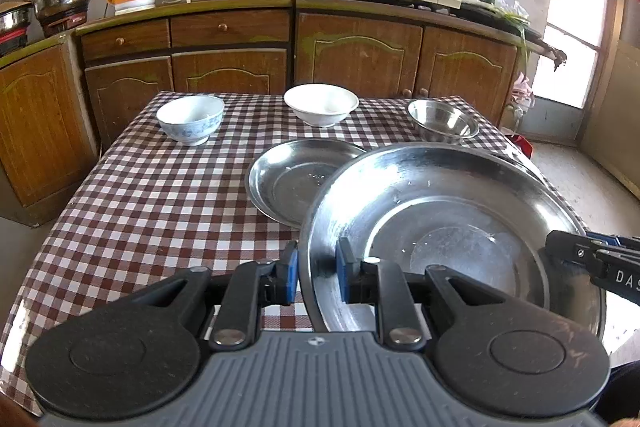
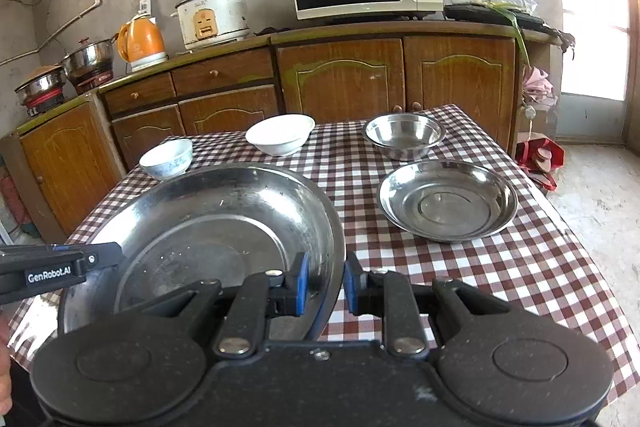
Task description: Organize plates and bowls
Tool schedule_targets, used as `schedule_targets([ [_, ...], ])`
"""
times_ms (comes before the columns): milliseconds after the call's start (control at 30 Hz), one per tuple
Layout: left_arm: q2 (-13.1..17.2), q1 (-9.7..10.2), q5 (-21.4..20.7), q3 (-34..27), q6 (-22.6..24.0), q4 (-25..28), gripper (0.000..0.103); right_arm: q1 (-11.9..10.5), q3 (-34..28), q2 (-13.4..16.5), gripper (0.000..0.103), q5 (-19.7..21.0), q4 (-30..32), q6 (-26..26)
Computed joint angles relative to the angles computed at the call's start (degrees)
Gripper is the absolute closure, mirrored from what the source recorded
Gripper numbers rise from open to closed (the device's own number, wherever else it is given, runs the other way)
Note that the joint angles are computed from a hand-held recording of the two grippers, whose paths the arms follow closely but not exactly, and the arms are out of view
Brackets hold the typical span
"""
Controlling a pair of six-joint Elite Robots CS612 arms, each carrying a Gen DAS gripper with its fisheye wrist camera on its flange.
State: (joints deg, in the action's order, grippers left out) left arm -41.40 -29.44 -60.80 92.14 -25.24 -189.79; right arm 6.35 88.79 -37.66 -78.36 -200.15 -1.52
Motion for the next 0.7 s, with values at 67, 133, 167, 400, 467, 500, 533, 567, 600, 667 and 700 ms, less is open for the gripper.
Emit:
schedule_targets([
  [67, 0.1, -0.02, -0.3, -0.1, -0.1, 0.2, 0.083, 0.0, 0.1, 0.0, 0.078, -0.2, -0.1, 0.2],
  [133, 0.3, -0.01, -0.5, -0.3, -0.4, 0.5, 0.082, 0.0, 0.2, 0.1, 0.078, -0.4, -0.2, 0.4],
  [167, 0.3, 0.01, -0.7, -0.4, -0.5, 0.5, 0.082, 0.0, 0.3, 0.1, 0.078, -0.6, -0.4, 0.3],
  [400, 0.7, 0.03, -1.4, -0.5, -1.3, 1.1, 0.082, -0.2, 0.4, 0.4, 0.078, -0.8, -0.1, 0.9],
  [467, 0.9, 0.06, -1.9, -0.7, -1.5, 1.4, 0.082, -0.2, 0.3, 0.4, 0.078, -0.9, 0.2, 1.2],
  [500, 1.0, 0.06, -2.0, -0.8, -1.5, 1.6, 0.082, -0.3, 0.3, 0.5, 0.078, -1.0, 0.2, 1.3],
  [533, 1.1, 0.05, -2.1, -0.9, -1.5, 1.7, 0.082, -0.3, 0.3, 0.6, 0.078, -1.2, 0.4, 1.4],
  [567, 1.2, 0.06, -2.2, -1.0, -1.4, 1.9, 0.082, -0.3, 0.3, 0.6, 0.078, -1.3, 0.5, 1.4],
  [600, 1.3, 0.09, -2.4, -1.1, -1.4, 2.1, 0.082, -0.3, 0.3, 0.7, 0.078, -1.5, 0.7, 1.4],
  [667, 1.4, 0.11, -2.6, -1.4, -1.6, 2.6, 0.082, -0.4, 0.2, 0.8, 0.078, -1.5, 1.1, 1.7],
  [700, 1.5, 0.12, -2.7, -1.4, -1.7, 2.8, 0.082, -0.4, 0.1, 0.9, 0.078, -1.4, 1.3, 1.7],
])
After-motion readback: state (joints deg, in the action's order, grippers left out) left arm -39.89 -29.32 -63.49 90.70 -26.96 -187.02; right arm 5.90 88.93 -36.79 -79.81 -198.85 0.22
